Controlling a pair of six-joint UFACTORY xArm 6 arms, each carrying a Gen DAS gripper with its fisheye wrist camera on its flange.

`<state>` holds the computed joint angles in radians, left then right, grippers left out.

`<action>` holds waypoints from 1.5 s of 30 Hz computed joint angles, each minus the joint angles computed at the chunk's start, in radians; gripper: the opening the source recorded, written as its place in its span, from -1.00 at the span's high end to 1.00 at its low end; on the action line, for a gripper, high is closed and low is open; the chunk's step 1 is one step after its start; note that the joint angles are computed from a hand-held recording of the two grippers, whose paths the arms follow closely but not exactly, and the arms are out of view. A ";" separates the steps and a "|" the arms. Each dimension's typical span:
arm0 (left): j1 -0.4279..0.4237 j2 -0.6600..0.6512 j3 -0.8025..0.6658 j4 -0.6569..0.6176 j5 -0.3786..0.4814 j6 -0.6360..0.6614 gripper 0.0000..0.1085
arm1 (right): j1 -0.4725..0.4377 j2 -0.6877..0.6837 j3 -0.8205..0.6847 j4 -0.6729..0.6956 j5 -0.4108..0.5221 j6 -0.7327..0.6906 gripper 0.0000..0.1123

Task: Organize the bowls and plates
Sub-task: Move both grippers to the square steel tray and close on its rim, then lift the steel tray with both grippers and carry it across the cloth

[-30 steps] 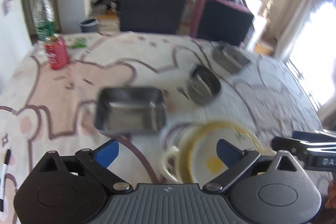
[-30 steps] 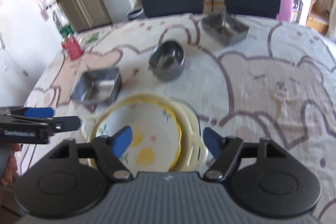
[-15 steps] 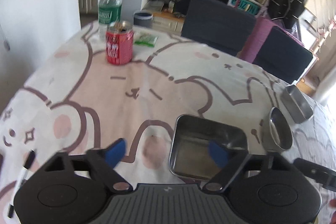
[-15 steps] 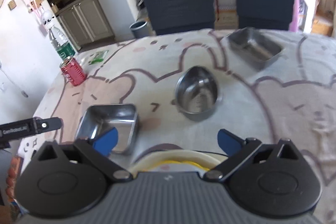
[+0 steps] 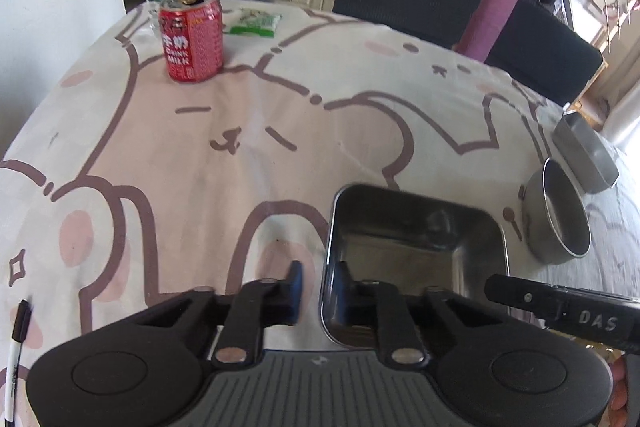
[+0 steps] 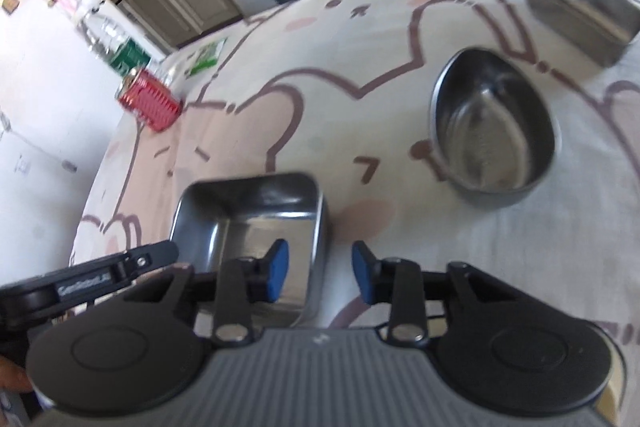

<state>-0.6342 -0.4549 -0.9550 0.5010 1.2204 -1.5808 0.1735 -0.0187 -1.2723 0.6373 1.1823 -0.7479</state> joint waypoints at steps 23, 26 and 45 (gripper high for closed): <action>-0.167 0.391 -0.473 0.223 -0.116 -0.105 0.96 | -0.332 0.026 -0.187 0.142 0.064 -0.160 0.87; -0.183 0.484 -0.570 0.217 -0.150 -0.089 0.96 | -0.403 0.064 -0.244 0.142 0.085 -0.155 0.87; -0.204 1.030 -1.176 -0.139 -0.189 0.176 0.89 | -0.570 0.256 -0.432 -0.076 0.013 -0.051 0.87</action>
